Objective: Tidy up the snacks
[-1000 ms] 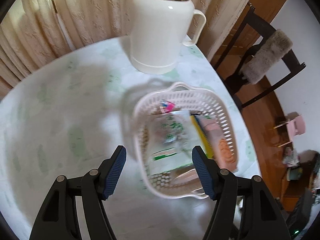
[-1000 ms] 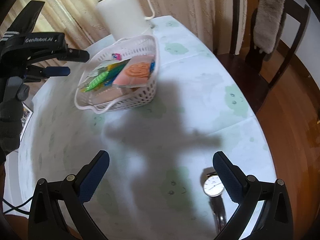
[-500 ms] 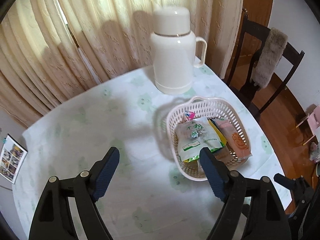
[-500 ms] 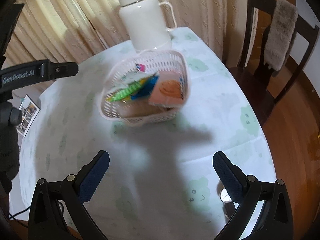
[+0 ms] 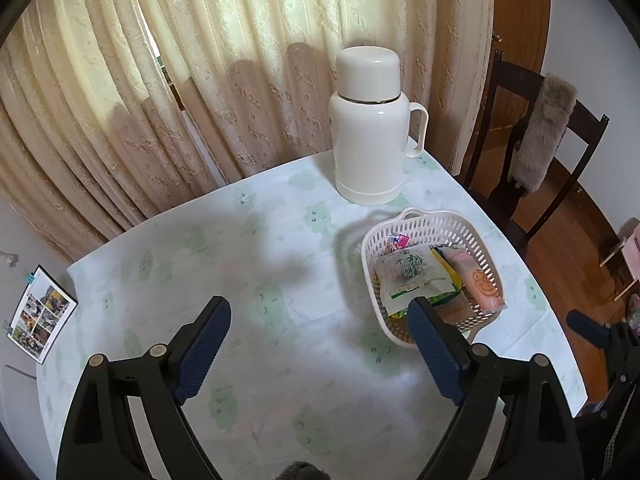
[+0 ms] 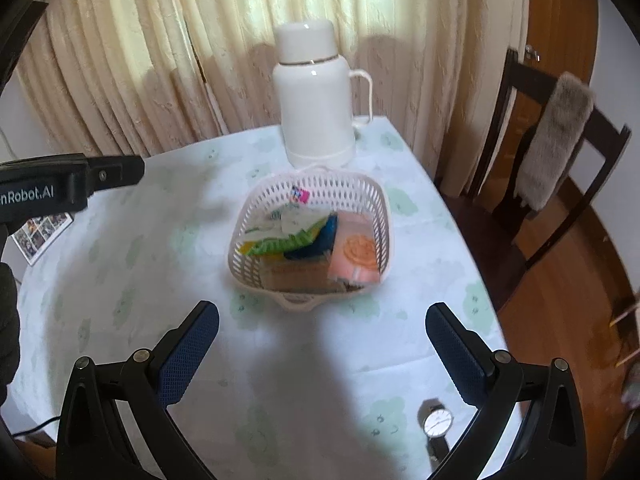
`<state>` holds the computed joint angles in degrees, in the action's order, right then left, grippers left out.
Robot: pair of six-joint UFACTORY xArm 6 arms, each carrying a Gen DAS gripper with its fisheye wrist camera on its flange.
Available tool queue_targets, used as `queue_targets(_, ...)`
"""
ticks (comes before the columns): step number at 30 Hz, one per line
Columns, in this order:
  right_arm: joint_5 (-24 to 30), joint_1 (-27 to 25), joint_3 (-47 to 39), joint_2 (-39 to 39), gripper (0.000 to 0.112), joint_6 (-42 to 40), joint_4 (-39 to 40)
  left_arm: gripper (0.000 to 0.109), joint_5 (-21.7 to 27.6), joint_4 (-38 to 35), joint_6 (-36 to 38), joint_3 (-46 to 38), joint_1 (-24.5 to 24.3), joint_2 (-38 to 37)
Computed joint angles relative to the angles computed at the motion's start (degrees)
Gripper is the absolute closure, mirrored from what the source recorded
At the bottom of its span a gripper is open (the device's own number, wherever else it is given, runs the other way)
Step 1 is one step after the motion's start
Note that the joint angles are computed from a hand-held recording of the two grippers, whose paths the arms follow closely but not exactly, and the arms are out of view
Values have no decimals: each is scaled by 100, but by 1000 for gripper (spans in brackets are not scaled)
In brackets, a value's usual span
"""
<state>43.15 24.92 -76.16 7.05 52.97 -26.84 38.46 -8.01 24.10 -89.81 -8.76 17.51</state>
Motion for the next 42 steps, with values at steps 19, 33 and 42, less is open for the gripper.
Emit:
queue_targets(19, 86, 62, -103, 8, 10, -54, -99, 20, 90, 126, 94, 315, -97, -244)
queue_targets(33, 165, 62, -50, -54, 10, 12, -109, 20, 213, 132, 228, 392, -168, -296)
queue_targets(42, 186, 55, -28, -58, 10, 57, -114, 18, 289, 96, 305, 366, -192, -237)
